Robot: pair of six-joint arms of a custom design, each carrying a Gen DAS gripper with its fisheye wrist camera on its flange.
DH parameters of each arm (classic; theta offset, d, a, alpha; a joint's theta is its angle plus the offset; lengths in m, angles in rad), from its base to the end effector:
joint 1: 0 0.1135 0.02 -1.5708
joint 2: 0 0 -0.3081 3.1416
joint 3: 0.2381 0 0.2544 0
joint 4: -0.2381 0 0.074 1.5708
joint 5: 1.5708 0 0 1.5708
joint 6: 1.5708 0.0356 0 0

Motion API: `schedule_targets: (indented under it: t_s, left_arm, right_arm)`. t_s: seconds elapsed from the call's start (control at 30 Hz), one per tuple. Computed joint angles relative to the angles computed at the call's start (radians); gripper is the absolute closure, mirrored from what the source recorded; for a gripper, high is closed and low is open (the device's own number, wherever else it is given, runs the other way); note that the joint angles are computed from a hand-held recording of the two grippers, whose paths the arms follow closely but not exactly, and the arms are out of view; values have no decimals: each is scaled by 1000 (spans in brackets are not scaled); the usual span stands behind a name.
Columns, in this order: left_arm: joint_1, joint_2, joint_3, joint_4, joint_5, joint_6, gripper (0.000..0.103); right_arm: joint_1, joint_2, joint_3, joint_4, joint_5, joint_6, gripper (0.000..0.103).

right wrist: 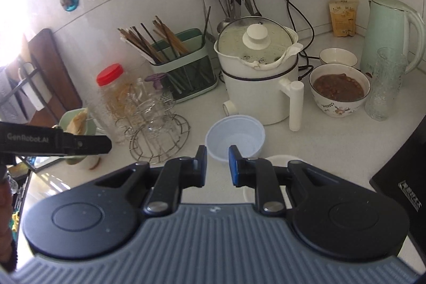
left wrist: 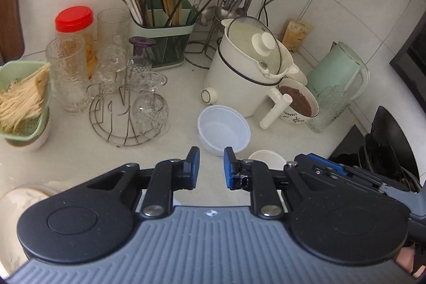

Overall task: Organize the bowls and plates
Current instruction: 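Move both grippers to the pale blue plastic bowl and pinch its rim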

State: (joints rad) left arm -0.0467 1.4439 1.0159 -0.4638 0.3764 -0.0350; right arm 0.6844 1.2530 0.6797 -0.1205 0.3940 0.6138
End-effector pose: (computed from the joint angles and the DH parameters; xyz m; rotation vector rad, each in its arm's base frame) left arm 0.2972 -0.0270 0.2878 0.1780 2.4340 -0.4985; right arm 0.1993 0.1450 0.2541 0.1285 2.2124 0.2746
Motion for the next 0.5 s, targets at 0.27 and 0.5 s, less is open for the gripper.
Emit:
schedule_targets:
  t_s: [0.27, 0.5]
  left_arm:
    - [-35, 155, 117, -19, -46, -9, 79]
    - [-45, 318, 237, -35, -59, -37, 61]
  right_arm:
    - [-121, 116, 55, 39, -138, -69, 82]
    - [-199, 226, 120, 38, -197, -101, 82]
